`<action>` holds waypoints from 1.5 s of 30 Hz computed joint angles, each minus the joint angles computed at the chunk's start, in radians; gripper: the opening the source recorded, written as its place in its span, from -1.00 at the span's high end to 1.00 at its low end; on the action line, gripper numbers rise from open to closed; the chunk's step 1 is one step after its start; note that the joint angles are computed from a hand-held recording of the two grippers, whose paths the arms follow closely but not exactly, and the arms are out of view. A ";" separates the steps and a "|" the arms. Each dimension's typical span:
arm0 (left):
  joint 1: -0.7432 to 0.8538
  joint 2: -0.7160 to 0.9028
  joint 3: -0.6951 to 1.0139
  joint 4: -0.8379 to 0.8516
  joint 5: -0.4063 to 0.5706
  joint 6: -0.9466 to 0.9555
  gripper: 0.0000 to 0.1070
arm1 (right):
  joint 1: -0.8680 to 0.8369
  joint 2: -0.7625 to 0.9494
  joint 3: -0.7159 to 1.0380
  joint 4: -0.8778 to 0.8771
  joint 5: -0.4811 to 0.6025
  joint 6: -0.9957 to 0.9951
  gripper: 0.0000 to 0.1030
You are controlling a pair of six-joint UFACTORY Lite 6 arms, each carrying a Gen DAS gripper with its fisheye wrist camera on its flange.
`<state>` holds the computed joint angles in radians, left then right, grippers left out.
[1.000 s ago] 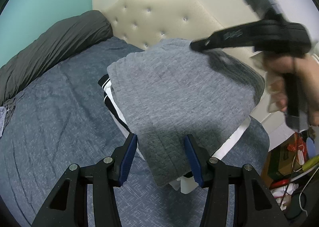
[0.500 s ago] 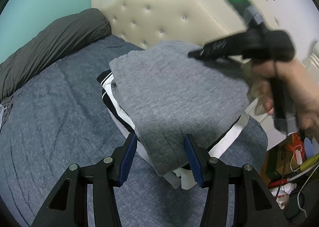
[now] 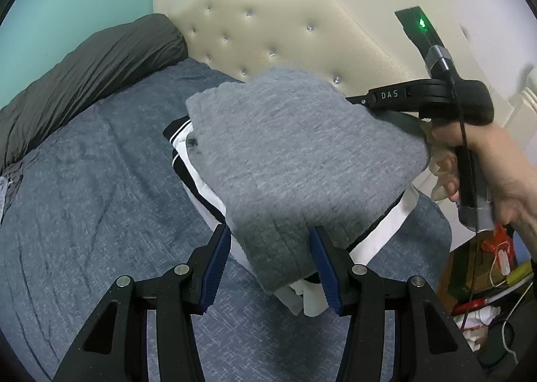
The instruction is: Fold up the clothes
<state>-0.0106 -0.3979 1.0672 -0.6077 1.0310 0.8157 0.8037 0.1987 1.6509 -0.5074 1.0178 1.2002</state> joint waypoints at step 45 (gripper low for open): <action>0.361 -0.051 0.089 -0.125 0.304 0.157 0.00 | 0.549 0.029 0.182 -0.375 0.437 0.443 1.00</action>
<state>0.3508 -0.4489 1.1563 -0.7328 1.3348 0.9728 1.3529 0.2278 1.8327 -0.8828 1.4548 1.6427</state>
